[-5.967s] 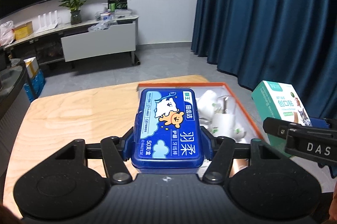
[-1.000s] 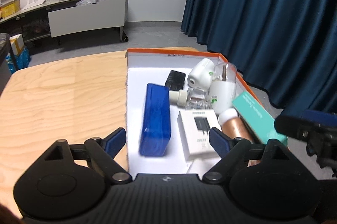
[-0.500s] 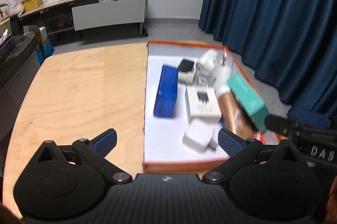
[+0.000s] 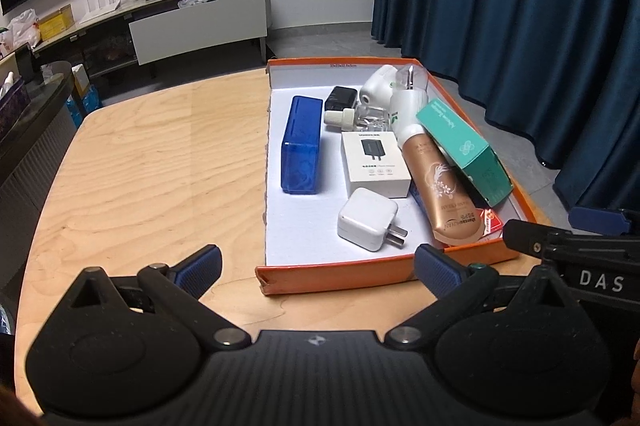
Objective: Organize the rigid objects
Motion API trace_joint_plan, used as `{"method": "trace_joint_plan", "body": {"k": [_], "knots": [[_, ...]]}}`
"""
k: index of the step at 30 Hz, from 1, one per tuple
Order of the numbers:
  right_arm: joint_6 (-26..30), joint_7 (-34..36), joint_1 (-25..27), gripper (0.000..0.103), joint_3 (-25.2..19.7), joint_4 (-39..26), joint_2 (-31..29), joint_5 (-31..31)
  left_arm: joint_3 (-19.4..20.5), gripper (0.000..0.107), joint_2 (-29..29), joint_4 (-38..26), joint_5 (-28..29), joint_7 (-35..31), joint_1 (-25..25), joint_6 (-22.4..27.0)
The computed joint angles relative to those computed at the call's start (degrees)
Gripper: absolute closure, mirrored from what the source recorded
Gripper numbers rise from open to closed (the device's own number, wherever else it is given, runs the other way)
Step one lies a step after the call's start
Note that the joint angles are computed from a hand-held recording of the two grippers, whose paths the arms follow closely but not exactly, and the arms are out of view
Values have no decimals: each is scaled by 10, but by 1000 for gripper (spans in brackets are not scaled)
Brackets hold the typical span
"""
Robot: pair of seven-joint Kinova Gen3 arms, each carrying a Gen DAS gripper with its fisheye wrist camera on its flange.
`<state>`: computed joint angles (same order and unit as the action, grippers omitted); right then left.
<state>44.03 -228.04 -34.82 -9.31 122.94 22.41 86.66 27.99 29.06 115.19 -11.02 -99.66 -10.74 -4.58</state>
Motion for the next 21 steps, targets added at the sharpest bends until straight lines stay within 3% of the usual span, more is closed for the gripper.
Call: {"method": "trace_joint_plan", "body": {"k": [14, 21], "knots": [[-13, 14, 1, 14, 3, -9, 8, -4, -22, 4, -1, -7, 15, 3, 19, 6], [-15, 13, 1, 14, 5, -10, 8, -6, -14, 4, 1, -8, 16, 1, 13, 9]]}}
